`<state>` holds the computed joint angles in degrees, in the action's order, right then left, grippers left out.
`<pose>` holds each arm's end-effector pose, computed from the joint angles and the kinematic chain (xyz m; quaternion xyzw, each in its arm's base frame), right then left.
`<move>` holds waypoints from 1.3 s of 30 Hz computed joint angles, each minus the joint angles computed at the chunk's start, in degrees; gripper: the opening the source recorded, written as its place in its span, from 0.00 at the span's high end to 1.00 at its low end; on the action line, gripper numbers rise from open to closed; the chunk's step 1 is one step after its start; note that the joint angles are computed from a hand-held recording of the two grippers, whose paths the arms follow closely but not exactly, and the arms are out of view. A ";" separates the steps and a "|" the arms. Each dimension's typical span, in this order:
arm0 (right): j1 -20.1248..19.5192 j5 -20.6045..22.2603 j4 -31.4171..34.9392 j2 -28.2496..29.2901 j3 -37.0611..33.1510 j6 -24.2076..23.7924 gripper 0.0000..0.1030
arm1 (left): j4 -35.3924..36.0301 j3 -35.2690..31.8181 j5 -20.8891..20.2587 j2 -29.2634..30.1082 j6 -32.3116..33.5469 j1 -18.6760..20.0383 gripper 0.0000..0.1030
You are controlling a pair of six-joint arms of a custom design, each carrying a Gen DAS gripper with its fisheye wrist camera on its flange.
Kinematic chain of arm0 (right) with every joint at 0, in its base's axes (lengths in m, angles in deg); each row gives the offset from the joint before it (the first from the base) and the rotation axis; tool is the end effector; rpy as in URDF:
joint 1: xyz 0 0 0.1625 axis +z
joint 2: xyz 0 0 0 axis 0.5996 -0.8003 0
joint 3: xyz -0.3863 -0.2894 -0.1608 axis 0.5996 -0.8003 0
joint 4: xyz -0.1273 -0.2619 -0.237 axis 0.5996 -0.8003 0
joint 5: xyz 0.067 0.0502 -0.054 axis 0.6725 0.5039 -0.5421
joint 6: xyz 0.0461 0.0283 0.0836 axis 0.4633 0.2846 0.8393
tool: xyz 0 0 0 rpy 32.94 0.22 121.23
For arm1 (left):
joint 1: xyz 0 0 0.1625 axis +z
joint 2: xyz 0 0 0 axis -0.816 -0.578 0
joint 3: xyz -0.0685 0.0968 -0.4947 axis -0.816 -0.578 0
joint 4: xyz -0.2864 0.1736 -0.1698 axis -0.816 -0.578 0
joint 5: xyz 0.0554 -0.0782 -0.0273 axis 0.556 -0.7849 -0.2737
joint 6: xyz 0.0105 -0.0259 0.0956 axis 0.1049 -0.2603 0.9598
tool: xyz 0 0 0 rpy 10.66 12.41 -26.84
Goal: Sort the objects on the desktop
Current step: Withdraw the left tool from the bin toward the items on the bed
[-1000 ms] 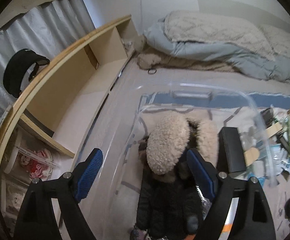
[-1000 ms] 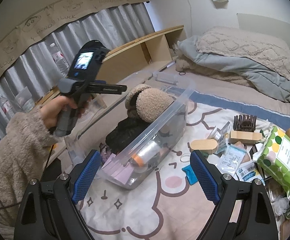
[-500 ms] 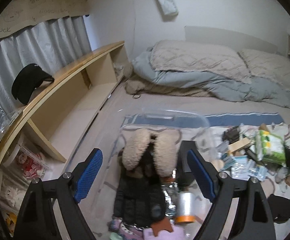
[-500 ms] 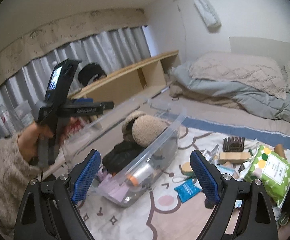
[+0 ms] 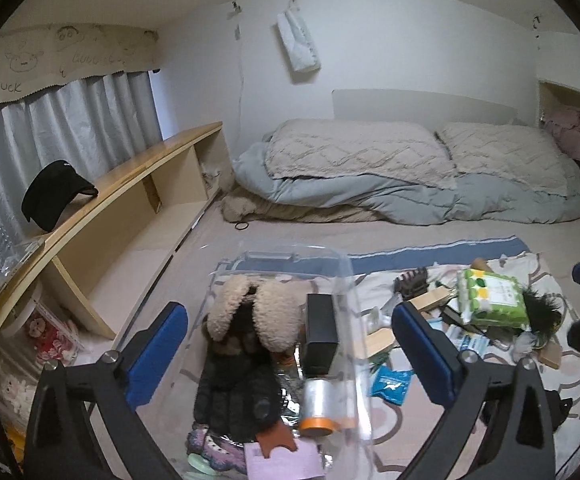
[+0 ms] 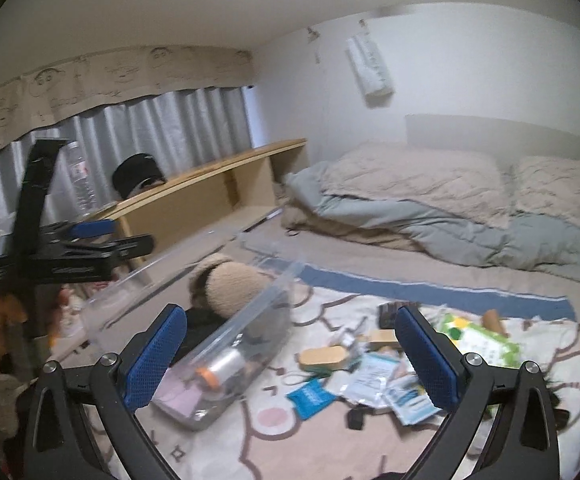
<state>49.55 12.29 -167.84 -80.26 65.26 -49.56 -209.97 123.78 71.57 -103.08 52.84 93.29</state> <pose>0.1156 -0.6972 0.4291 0.4411 -0.8351 0.3264 0.0374 -0.4689 -0.6682 0.1420 0.1491 0.7699 -0.4524 0.4247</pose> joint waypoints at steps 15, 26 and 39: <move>-1.70 -8.04 -15.86 -2.72 4.84 1.15 0.00 | -15.39 -2.28 -5.07 4.76 11.22 -2.61 0.00; -6.68 -4.05 -0.82 -4.08 -0.81 -0.76 0.00 | -14.31 -9.00 -12.74 10.25 15.18 -2.32 0.00; -8.65 -8.17 9.75 0.50 -8.42 2.23 0.00 | -6.42 -15.88 -18.62 15.76 14.68 1.07 0.00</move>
